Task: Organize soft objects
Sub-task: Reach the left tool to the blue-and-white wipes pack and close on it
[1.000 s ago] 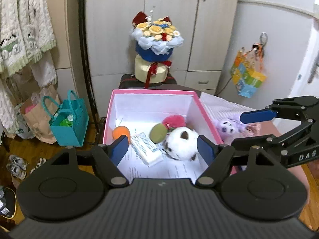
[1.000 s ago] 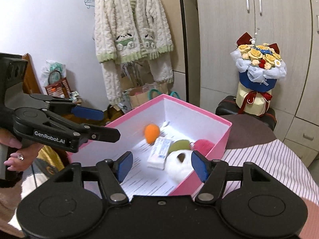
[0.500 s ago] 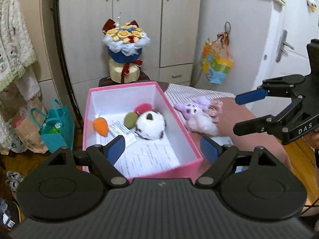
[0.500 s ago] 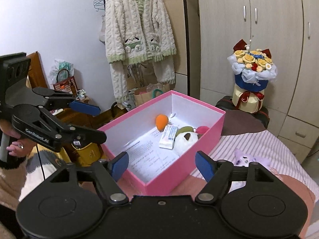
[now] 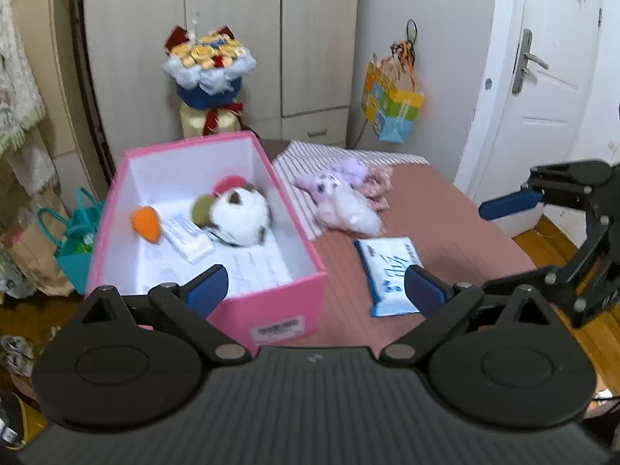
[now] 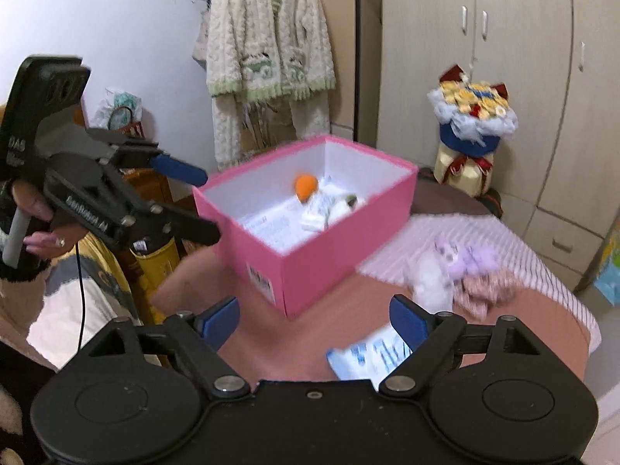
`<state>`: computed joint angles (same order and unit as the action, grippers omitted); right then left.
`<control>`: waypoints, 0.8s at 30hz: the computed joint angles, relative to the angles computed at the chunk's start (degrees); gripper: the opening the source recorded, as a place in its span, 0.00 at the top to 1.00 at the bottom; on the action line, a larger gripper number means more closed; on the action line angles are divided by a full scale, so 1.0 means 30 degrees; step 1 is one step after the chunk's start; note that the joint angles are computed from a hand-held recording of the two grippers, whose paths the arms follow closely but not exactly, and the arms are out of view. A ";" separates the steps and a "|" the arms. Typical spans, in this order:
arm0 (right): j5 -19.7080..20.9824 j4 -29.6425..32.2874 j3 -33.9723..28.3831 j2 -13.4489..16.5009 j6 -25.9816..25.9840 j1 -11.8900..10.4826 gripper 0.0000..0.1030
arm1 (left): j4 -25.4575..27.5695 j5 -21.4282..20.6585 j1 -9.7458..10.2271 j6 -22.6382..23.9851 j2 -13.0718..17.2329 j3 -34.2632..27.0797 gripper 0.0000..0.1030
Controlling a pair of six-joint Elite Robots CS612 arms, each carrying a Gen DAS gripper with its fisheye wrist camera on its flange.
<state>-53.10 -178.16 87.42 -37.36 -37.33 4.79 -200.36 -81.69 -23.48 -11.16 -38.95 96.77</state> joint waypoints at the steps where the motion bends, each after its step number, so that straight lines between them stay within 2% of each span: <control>1: -0.0178 -0.0317 0.0132 0.0080 0.0153 -0.0044 0.15 | -0.0005 -0.0268 -0.0032 0.0158 0.0113 -0.0096 0.04; 9: -0.0004 -0.0885 0.0198 0.1032 0.0708 -0.0584 0.15 | 0.0085 -0.2042 -0.0480 0.1141 0.1046 -0.1091 0.06; 12: 0.0345 -0.1288 -0.0071 0.1493 0.0891 -0.0724 0.15 | -0.0250 -0.2193 -0.0661 0.1299 0.1422 -0.1433 0.06; 15: 0.0489 -0.2190 -0.0363 0.2051 0.0839 -0.0771 0.15 | -0.0294 -0.2547 -0.0715 0.0927 0.1866 -0.1938 0.07; 20: -0.0539 -0.3149 -0.0950 0.2917 0.0295 -0.0538 0.15 | 0.0565 -0.3531 -0.0628 -0.0129 0.2723 -0.3134 0.11; 24: -0.0951 -0.3686 -0.1575 0.3593 0.0240 -0.0396 0.16 | 0.0931 -0.3646 -0.0588 -0.1165 0.3542 -0.4196 0.26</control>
